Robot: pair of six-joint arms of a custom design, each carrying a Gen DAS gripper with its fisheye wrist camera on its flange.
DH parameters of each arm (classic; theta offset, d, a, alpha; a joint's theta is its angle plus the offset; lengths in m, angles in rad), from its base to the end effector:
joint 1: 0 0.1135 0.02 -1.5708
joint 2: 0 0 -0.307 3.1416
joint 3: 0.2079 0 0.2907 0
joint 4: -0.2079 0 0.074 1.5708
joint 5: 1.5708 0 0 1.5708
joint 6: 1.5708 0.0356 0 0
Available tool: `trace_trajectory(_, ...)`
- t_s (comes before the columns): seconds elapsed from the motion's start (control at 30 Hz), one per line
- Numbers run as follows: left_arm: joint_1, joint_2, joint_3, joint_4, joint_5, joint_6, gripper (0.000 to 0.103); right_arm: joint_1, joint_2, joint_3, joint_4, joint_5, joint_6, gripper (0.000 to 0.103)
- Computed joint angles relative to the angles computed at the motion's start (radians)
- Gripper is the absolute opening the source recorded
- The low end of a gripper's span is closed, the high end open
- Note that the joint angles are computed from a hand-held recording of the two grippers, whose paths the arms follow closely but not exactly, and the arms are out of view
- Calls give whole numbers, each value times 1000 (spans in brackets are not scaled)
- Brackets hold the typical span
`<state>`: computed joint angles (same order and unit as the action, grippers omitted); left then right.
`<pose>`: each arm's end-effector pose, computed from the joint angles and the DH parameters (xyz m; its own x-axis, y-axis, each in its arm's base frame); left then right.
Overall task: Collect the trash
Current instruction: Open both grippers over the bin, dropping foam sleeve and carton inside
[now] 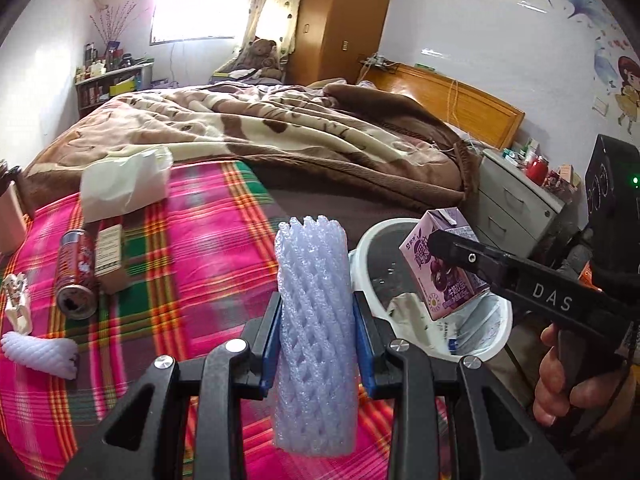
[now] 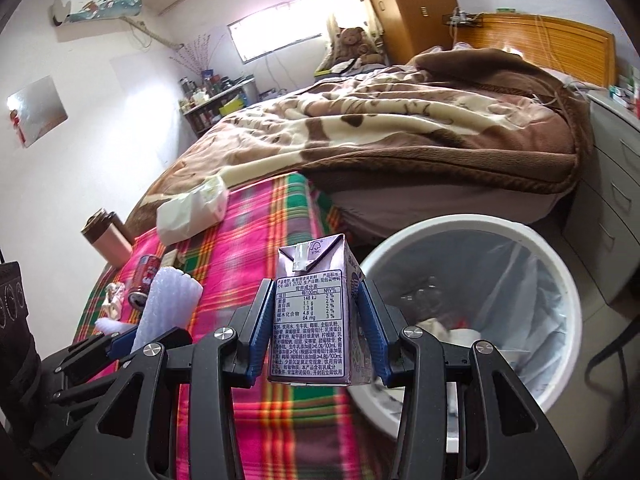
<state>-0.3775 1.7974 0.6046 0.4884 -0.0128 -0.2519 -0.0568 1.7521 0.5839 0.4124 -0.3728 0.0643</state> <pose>0.3099 -0.1224 0.0995 -0.6726 -0.0014 -0.7400 0.1981 0.9631 -0.1819 0.3202 -0.0052 0.1038 -0.6970 0.0996 -0.7102 -0.1673 0.9404 0.2961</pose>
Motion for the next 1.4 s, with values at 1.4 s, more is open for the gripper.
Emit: trace_trajectory(1.4, -231, 245, 334, -173, -33, -39, 67, -254, 156, 103, -88, 42, -74, 51)
